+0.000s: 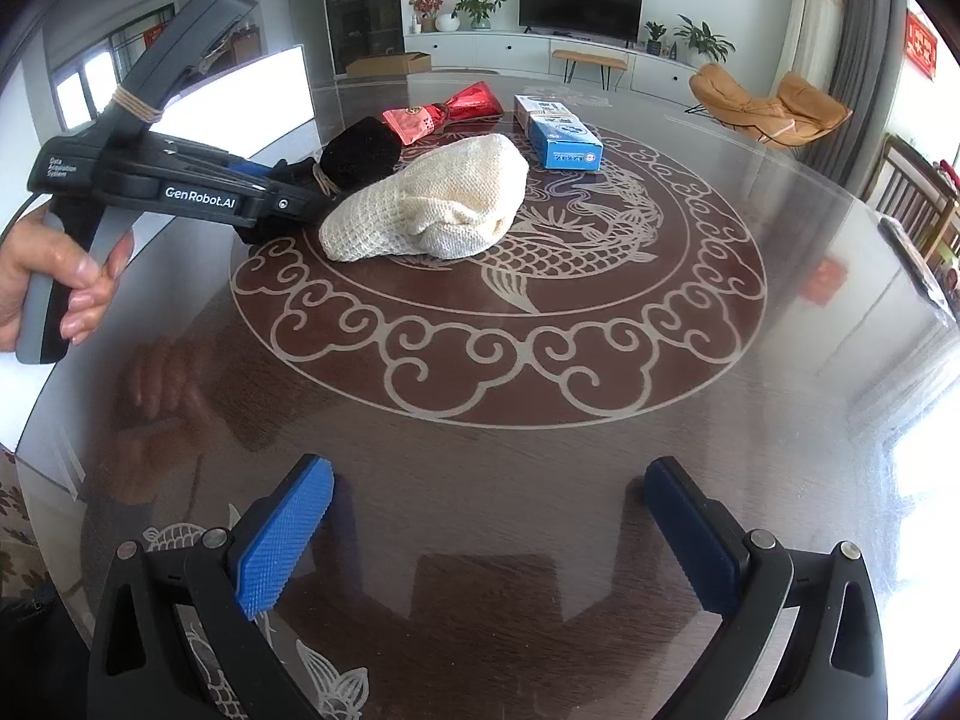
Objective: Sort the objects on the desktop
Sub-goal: 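Grasp the black fuzzy item with the left gripper while the right gripper grasps the cream knit item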
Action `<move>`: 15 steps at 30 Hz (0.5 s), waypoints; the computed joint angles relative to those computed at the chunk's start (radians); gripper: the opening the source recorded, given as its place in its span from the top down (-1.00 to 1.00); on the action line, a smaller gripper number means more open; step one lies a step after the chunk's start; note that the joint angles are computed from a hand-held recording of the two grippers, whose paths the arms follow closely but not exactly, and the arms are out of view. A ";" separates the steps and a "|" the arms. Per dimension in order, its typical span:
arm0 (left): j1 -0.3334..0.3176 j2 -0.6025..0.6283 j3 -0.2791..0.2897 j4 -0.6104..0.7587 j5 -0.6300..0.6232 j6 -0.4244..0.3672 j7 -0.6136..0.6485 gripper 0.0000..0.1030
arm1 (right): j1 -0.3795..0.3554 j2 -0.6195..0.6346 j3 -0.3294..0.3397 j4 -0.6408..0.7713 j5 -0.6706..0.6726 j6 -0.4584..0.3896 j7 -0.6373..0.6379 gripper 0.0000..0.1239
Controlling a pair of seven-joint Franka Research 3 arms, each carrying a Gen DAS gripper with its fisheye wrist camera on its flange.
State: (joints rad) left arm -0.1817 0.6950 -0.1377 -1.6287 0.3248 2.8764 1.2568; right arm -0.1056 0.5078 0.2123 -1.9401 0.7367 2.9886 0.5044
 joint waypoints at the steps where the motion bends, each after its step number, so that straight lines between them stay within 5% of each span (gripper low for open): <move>1: -0.017 -0.041 0.032 -0.076 0.004 0.055 -0.059 0.29 | -0.002 0.001 0.001 0.001 0.001 -0.001 -0.001 -0.66; 5: -0.104 -0.169 0.151 -0.319 0.067 0.210 -0.244 0.30 | -0.029 0.011 0.013 0.053 0.045 -0.099 0.037 -0.66; 8: -0.105 -0.227 0.156 -0.422 0.087 0.265 -0.291 0.30 | 0.006 0.055 -0.024 0.188 0.062 -0.238 0.167 -0.66; 10: -0.095 -0.250 0.143 -0.463 0.084 0.285 -0.310 0.30 | 0.070 0.114 -0.072 0.302 0.018 -0.261 0.290 -0.66; 14: -0.209 -0.291 0.264 -0.530 0.109 0.348 -0.382 0.30 | 0.188 0.278 -0.182 0.569 -0.162 -0.354 0.616 -0.66; 15: -0.230 -0.306 0.291 -0.551 0.109 0.370 -0.393 0.30 | 0.208 0.304 -0.203 0.607 -0.205 -0.369 0.673 -0.43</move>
State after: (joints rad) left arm -0.4118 0.3891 0.1536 -2.1795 0.4341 3.2465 0.8642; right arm 0.1029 0.8119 0.0095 -1.3333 0.5319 2.6192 1.1770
